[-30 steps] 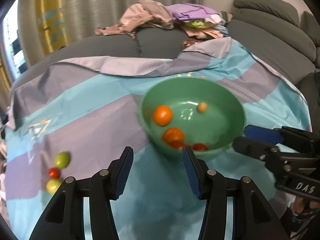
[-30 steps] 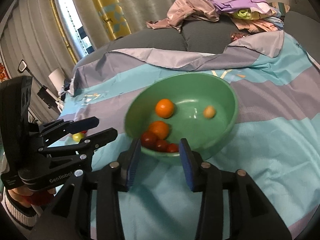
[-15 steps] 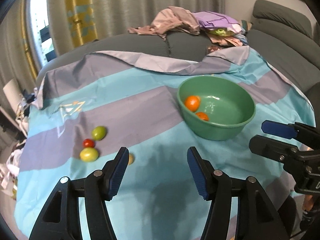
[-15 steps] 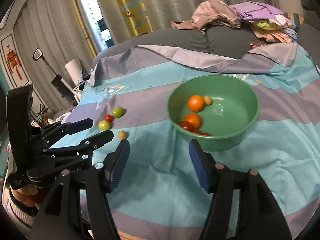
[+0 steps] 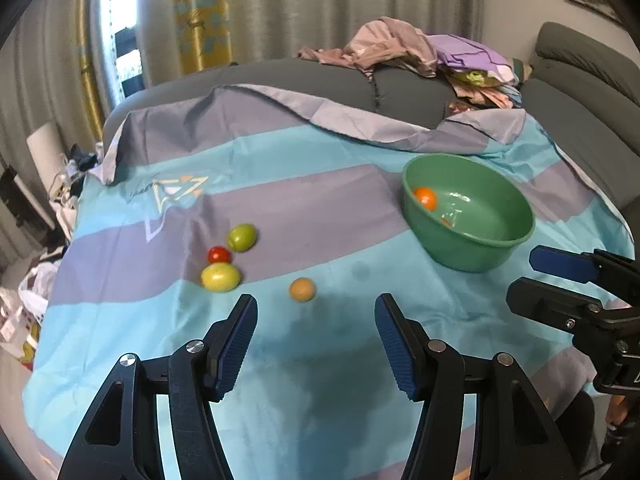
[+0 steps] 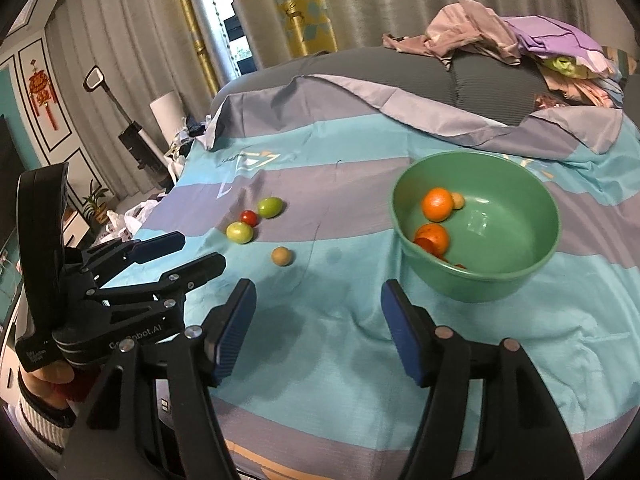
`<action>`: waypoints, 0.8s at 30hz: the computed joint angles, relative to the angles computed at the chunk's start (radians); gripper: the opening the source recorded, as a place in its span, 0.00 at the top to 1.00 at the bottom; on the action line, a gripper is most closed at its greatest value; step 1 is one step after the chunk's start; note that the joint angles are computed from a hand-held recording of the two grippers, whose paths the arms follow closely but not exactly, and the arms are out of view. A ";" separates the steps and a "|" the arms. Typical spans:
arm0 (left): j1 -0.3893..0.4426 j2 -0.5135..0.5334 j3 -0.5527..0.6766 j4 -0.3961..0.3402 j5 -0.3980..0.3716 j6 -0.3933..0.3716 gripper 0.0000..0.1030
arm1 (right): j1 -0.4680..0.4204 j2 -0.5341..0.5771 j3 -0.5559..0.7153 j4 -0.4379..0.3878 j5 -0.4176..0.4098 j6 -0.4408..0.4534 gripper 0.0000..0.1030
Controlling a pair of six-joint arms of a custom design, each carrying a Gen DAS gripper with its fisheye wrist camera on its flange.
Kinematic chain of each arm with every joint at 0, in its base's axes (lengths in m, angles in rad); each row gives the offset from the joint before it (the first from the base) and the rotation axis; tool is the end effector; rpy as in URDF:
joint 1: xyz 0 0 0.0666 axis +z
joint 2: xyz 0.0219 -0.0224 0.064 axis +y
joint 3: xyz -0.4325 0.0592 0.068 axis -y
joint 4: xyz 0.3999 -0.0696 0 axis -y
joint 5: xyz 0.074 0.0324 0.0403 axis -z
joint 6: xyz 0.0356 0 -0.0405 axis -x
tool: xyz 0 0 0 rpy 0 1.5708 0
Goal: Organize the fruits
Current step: 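Withdraw both open tools from the green bowl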
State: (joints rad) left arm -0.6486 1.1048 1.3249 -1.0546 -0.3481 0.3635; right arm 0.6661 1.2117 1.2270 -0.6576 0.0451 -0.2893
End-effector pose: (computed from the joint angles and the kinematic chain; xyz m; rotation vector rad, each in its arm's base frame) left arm 0.2865 -0.2024 0.5551 0.1751 2.3361 -0.0776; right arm 0.3323 0.2586 0.4997 -0.3972 2.2192 0.4738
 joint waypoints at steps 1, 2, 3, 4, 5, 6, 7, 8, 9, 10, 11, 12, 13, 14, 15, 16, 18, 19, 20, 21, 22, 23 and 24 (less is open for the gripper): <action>0.012 -0.008 -0.009 0.001 0.008 0.000 0.41 | 0.003 0.003 0.002 -0.003 0.000 0.001 0.37; 0.021 -0.014 -0.016 0.001 0.015 0.001 0.41 | 0.006 0.008 0.006 -0.008 -0.001 0.004 0.37; 0.031 -0.020 -0.023 0.001 0.022 0.003 0.41 | 0.011 0.014 0.009 -0.015 0.001 0.005 0.37; 0.045 -0.028 -0.032 0.003 0.034 0.004 0.41 | 0.011 0.018 0.013 -0.019 0.000 0.006 0.37; 0.065 -0.040 -0.045 0.005 0.050 0.006 0.41 | 0.013 0.024 0.016 -0.024 -0.003 0.006 0.37; 0.083 -0.050 -0.056 0.007 0.062 0.006 0.41 | 0.014 0.028 0.018 -0.028 -0.004 0.007 0.37; 0.101 -0.060 -0.067 0.008 0.072 0.007 0.41 | 0.015 0.033 0.022 -0.033 -0.006 0.009 0.37; 0.126 -0.074 -0.081 0.008 0.081 0.008 0.41 | 0.017 0.038 0.025 -0.038 -0.007 0.012 0.37; 0.144 -0.084 -0.092 0.009 0.090 0.008 0.41 | 0.018 0.043 0.027 -0.041 -0.009 0.015 0.37; 0.165 -0.096 -0.105 0.011 0.104 0.009 0.41 | 0.019 0.048 0.029 -0.046 -0.010 0.016 0.37; 0.185 -0.107 -0.116 0.011 0.117 0.012 0.41 | 0.021 0.055 0.032 -0.048 -0.013 0.017 0.37; 0.207 -0.118 -0.128 0.010 0.132 0.015 0.41 | 0.021 0.062 0.034 -0.050 -0.019 0.017 0.37; 0.224 -0.124 -0.137 0.010 0.144 0.017 0.41 | 0.022 0.069 0.037 -0.053 -0.022 0.017 0.37; 0.239 -0.130 -0.145 0.010 0.154 0.017 0.41 | 0.023 0.080 0.043 -0.059 -0.026 0.016 0.37; 0.253 -0.135 -0.154 0.010 0.164 0.018 0.41 | 0.025 0.088 0.047 -0.061 -0.030 0.017 0.37; 0.267 -0.139 -0.162 0.009 0.175 0.020 0.41 | 0.026 0.096 0.050 -0.064 -0.036 0.019 0.37; 0.282 -0.140 -0.169 0.011 0.195 0.022 0.41 | 0.031 0.113 0.059 -0.070 -0.045 0.024 0.37; 0.287 -0.139 -0.172 0.013 0.207 0.023 0.41 | 0.032 0.122 0.065 -0.074 -0.050 0.028 0.37; 0.290 -0.135 -0.175 0.016 0.217 0.020 0.41 | 0.033 0.133 0.070 -0.077 -0.056 0.031 0.37; 0.293 -0.133 -0.177 0.020 0.222 0.016 0.41 | 0.034 0.139 0.074 -0.079 -0.060 0.033 0.37; 0.292 -0.129 -0.177 0.026 0.225 0.010 0.41 | 0.034 0.147 0.077 -0.081 -0.064 0.035 0.37; 0.293 -0.125 -0.177 0.033 0.230 0.003 0.41 | 0.035 0.157 0.083 -0.084 -0.068 0.036 0.37; 0.297 -0.123 -0.178 0.040 0.240 -0.004 0.41 | 0.035 0.166 0.087 -0.086 -0.071 0.037 0.37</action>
State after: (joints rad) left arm -0.3513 0.9821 1.1468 -1.0149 -0.1083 0.3598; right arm 0.7015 1.3777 1.3137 -0.7436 -0.0261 -0.2519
